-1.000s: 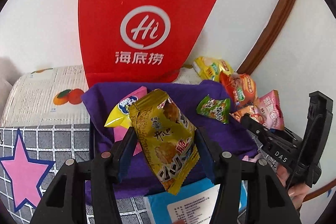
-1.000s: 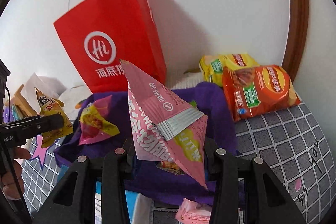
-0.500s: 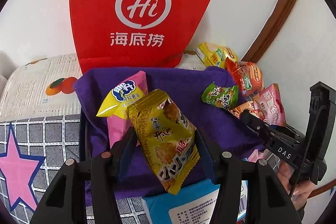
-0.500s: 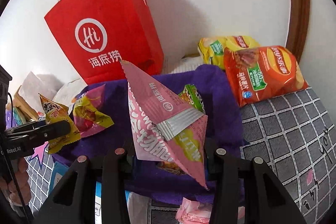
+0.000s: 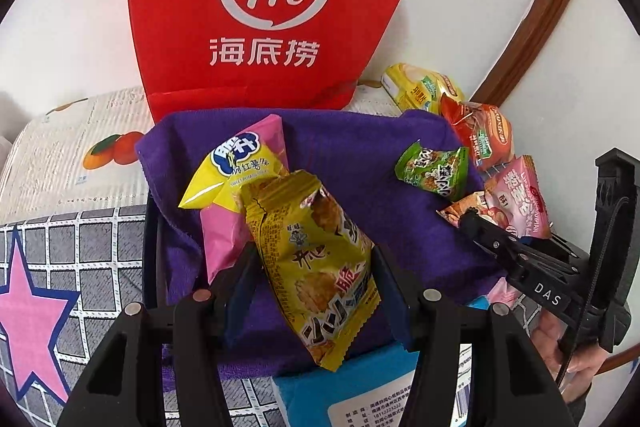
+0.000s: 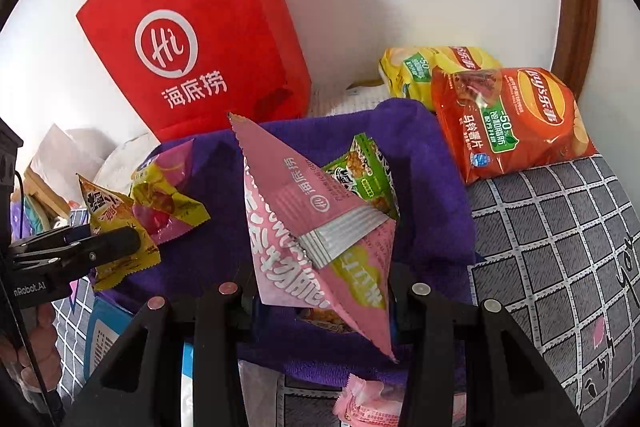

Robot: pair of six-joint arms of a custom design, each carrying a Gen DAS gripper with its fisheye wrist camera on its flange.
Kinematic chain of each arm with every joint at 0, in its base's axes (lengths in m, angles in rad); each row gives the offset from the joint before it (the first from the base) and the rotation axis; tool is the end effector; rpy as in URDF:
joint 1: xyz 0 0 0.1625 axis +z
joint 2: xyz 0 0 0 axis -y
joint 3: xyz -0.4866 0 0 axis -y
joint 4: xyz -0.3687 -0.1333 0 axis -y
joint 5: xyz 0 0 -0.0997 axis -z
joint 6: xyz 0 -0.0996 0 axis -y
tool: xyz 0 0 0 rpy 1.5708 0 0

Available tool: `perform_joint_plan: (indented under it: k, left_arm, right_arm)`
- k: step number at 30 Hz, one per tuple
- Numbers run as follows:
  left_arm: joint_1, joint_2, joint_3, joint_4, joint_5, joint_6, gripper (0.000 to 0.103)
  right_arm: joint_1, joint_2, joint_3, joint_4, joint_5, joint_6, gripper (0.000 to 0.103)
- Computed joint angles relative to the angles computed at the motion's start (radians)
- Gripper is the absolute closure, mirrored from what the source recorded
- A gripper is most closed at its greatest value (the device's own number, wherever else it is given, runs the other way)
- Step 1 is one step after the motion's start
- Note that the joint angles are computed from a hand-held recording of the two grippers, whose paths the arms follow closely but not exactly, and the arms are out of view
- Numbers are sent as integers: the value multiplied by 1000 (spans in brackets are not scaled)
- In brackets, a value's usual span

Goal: Organize snacks
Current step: 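Release the yellow chip bag from the left tool while the right tool releases the pink packet onto the cloth, then grasp the pink peach-printed bag beside the blue tissue box with the right tool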

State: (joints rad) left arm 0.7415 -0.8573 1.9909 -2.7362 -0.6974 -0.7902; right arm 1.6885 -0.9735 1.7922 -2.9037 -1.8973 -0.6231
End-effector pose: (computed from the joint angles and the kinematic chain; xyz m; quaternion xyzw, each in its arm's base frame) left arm -0.2834 -0.5438 0.1356 0.0110 0.9060 -0.3162 0.2812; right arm 0.1780 -0.6423 0.2625 0.3069 -0.9045 0.2036 0.2149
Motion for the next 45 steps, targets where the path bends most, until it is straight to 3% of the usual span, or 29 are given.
perform_joint_plan:
  k: [11, 16, 24, 28, 31, 35, 45]
  left_arm:
    - [16, -6, -6, 39, -7, -41, 48]
    - [11, -12, -9, 69, 6, -56, 38]
    - [-22, -42, -6, 111, 37, -81, 37]
    - [-55, -70, 10, 111, 58, -90, 33]
    - [-88, -95, 28, 137, 83, -127, 31]
    - [-133, -133, 68, 190, 101, -204, 30]
    - [-206, -179, 222, 236, 177, -405, 27]
  right_arm:
    - [-1, 7, -6, 17, -26, -2, 59]
    - [-3, -1, 2, 4, -3, -10, 45]
    - [8, -55, 36, -39, 28, -20, 43]
    - [23, -112, 74, -81, 24, -42, 35]
    - [26, -156, 111, -103, 7, -84, 28]
    - [13, -196, 174, -153, -30, -118, 27]
    - [-77, -196, 241, -164, -33, -18, 27]
